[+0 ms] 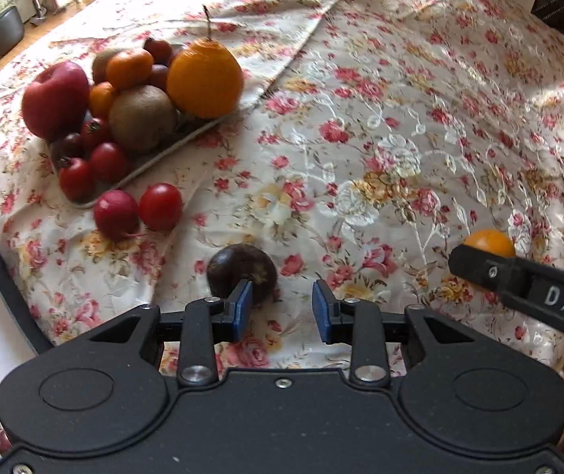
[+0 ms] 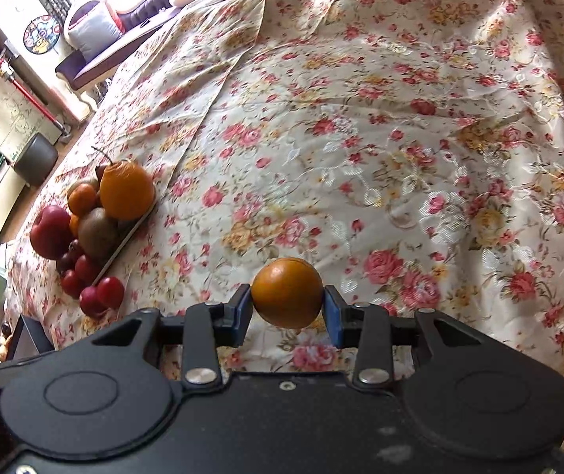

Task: Organize fruits
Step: 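Grasp the small orange with the right tool, then grasp the dark passion fruit with the left tool while the right tool holds the orange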

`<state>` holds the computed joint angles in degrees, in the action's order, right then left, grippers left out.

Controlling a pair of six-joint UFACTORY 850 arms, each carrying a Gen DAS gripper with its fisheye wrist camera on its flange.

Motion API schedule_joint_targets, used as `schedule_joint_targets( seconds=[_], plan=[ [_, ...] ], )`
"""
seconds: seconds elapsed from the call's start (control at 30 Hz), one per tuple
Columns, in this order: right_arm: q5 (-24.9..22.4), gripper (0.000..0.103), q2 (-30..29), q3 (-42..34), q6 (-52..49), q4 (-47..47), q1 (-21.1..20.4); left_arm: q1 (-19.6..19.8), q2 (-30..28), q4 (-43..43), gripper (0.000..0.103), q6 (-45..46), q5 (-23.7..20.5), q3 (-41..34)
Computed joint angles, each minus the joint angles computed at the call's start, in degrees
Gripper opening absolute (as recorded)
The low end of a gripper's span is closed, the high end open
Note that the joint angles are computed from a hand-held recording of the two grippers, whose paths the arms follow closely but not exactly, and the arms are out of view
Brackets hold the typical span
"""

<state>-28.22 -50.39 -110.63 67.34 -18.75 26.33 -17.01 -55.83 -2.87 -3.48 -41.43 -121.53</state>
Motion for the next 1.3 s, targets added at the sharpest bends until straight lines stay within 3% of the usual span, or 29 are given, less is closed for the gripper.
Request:
schedule_joint_targets(
  seconds=[0.43, 0.47, 0.5, 0.53, 0.63, 0.77, 0.9, 1.03, 1.07, 1.1, 1.13, 1.2, 1.3],
  plan=[
    [1.1, 0.040, 0.8, 1.3, 0.1, 0.4, -0.2, -1.8, 0.4, 7.0, 0.042, -3.2, 2.5, 1.5],
    [1.1, 0.040, 0.8, 1.4, 0.1, 0.4, -0.2, -1.9, 0.6, 7.4, 0.039, -3.1, 3.0, 1.9],
    [1.2, 0.040, 0.8, 1.4, 0.2, 0.5, -0.2, -1.9, 0.8, 7.2, 0.016, -2.5, 3.8, 2.5],
    [1.2, 0.040, 0.8, 1.3, 0.0, 0.6, -0.2, -1.7, 0.5, 6.2, 0.001, -1.5, 3.4, 2.1],
    [1.6, 0.040, 1.0, 1.5, -0.3, 0.6, -0.1, -0.6, 0.7, 0.9, 0.001, 1.2, 3.5, 2.4],
    [2.1, 0.040, 1.2, 1.8, -0.5, 0.8, -0.1, 0.3, 2.8, 0.6, 0.001, 1.7, 6.5, 4.6],
    [2.4, 0.040, 1.3, 1.9, -0.9, 1.0, -0.1, 1.4, 3.2, -2.4, 0.001, 3.2, 5.7, 3.4],
    [3.1, 0.040, 1.7, 2.4, -1.1, 1.1, -0.1, 1.7, 4.2, -2.1, 0.014, 5.1, 8.3, 5.3],
    [3.3, 0.040, 1.9, 2.6, -0.8, 0.9, -0.1, 1.6, 4.2, -1.0, 0.021, 4.6, 8.8, 5.7],
    [3.4, 0.040, 2.0, 2.7, -0.7, 0.7, -0.1, 1.5, 3.9, -0.1, 0.034, 3.9, 8.8, 5.5],
    [3.3, 0.040, 2.0, 2.7, -0.7, 0.8, -0.1, 1.4, 3.5, 0.3, 0.040, 3.5, 8.5, 5.2],
    [3.3, 0.040, 1.8, 2.5, -1.3, 1.3, -0.1, 1.4, 2.5, -1.0, 0.044, 4.9, 7.6, 4.3],
    [3.5, 0.040, 1.7, 2.3, -2.5, 2.2, 0.0, 0.5, 3.3, 5.1, 0.050, 0.7, 11.0, 6.8]
  ],
)
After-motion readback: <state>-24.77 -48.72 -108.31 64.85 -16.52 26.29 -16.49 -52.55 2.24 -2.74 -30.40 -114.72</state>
